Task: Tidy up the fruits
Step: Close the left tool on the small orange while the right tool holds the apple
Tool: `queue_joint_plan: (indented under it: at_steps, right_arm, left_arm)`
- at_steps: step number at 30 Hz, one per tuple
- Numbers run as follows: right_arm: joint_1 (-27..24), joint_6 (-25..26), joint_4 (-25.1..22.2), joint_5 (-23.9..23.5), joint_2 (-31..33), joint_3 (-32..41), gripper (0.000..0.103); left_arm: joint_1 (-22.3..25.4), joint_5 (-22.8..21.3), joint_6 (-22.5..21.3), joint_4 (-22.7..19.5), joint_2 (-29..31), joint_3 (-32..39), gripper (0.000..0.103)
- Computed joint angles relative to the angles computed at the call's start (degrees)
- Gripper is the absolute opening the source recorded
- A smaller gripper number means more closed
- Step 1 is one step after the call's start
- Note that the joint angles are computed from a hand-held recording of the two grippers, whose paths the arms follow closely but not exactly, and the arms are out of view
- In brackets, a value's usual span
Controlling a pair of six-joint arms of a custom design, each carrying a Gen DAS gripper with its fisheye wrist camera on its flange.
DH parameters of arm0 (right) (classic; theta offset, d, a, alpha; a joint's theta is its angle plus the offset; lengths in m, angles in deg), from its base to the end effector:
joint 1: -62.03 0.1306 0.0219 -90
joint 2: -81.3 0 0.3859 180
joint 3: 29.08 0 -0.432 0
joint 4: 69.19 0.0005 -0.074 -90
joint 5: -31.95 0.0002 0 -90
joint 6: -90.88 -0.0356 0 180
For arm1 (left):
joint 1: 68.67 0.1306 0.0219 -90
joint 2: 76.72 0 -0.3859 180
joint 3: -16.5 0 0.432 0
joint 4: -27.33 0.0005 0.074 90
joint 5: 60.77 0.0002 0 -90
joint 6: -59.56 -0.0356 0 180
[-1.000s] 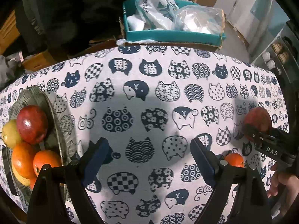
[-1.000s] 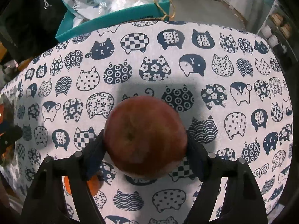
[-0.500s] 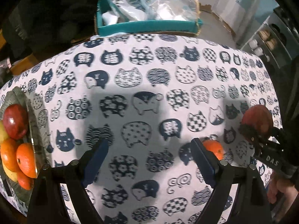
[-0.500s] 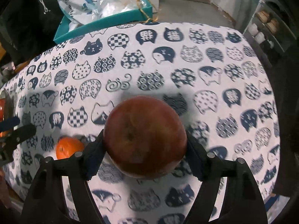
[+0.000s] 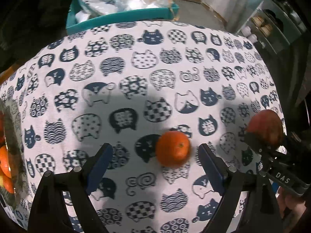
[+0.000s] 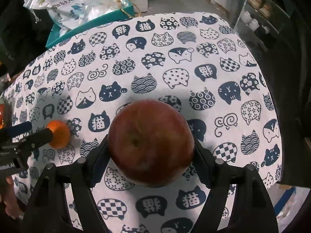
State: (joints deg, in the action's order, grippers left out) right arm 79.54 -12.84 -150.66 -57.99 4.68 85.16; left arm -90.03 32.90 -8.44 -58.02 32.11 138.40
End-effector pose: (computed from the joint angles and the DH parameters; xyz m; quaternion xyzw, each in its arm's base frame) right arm 0.5453 0.1715 0.4840 -0.0325 0.9852 0.0448 0.1623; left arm 0.5582 -0.2213 0.4891 -0.0006 0.9876 -0.0863 0.1314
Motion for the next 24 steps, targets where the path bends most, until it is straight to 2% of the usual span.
queue_joint_plan:
  at_steps: [9, 17, 19, 24]
  right_arm:
    - [-0.66, -0.11, -0.01, -0.62, -0.70, -0.62, 0.077]
    - [-0.78, -0.19, 0.23, -0.98, -1.11, -0.84, 0.077]
    - [-0.71, -0.15, 0.29, -0.91, -1.16, -0.77, 0.077]
    - [-0.07, 0.81, 0.35, 0.20, -1.22, -0.02, 0.077]
  left_arm:
    - [-2.22, -0.32, -0.63, 0.49, 0.62, -0.71, 0.089]
    - [-2.97, -1.20, -2.27, 0.06, 1.40, -0.09, 0.049]
    - [-3.22, -2.52, -2.64, -0.01, 1.54, 0.08, 0.045]
    - [-3.11, -1.92, -3.55, 1.18, 0.54, -0.77, 0.044]
